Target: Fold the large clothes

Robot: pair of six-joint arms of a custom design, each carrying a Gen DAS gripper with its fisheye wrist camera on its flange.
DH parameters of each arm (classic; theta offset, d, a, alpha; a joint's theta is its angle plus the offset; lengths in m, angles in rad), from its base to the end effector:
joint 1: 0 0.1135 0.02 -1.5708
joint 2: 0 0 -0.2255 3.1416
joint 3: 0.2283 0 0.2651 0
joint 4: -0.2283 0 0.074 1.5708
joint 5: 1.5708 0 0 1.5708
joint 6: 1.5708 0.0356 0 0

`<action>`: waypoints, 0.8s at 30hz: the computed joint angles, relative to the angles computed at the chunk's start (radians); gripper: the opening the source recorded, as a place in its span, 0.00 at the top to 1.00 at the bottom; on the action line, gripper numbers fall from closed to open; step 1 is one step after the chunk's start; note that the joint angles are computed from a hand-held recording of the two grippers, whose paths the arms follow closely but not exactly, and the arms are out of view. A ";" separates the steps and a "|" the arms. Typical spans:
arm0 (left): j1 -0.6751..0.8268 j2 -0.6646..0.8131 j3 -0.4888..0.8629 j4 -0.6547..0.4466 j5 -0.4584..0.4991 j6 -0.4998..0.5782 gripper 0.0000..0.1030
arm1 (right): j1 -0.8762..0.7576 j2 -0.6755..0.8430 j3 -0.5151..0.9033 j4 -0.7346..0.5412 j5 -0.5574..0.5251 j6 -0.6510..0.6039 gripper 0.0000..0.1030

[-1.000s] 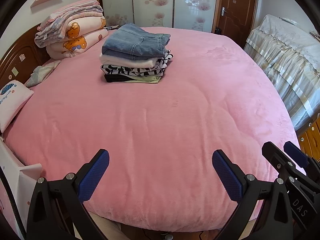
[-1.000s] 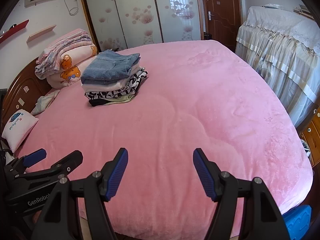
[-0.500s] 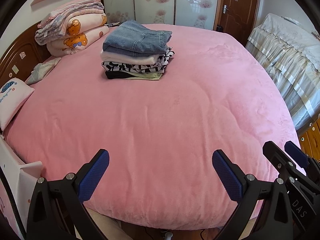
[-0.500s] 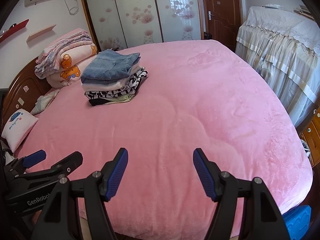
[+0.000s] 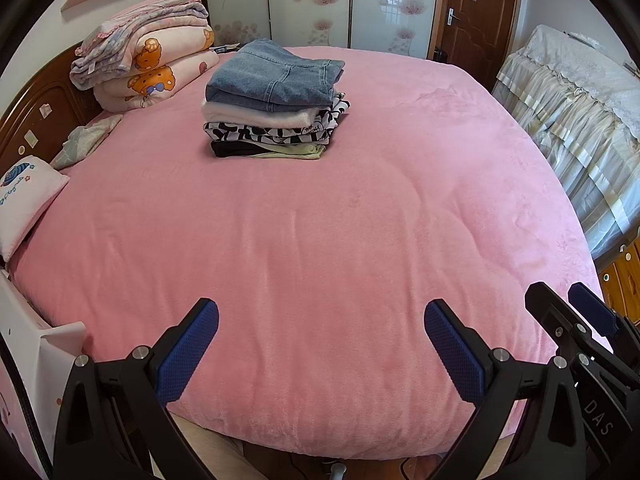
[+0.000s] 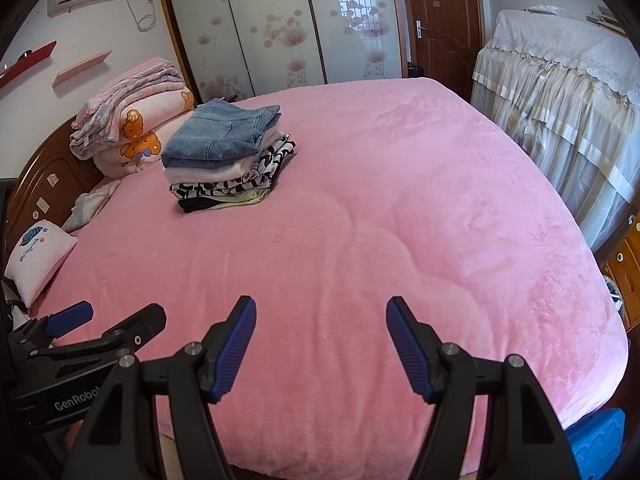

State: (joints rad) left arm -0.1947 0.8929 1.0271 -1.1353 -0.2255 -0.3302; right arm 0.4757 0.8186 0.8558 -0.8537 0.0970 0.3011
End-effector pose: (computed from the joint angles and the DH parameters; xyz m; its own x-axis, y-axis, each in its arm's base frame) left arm 0.1831 -0.0280 0.2916 -0.8043 -0.1635 -0.5713 -0.2014 0.9795 0.0032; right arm 0.1764 0.0870 0.2680 -0.7364 -0.0473 -0.6749 -0.1869 0.9730 0.1357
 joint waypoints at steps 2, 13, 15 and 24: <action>0.002 -0.004 -0.003 -0.001 0.002 0.002 0.01 | -0.004 -0.002 -0.001 0.000 -0.003 -0.002 0.34; 0.004 -0.005 -0.006 0.002 0.004 0.005 0.02 | -0.005 -0.001 -0.003 0.002 -0.006 -0.001 0.34; 0.003 -0.007 -0.007 0.001 0.004 0.004 0.02 | -0.004 -0.001 -0.003 0.003 -0.003 -0.001 0.34; 0.011 -0.002 -0.015 0.008 0.008 0.013 0.02 | -0.007 0.000 -0.003 0.002 -0.006 -0.004 0.34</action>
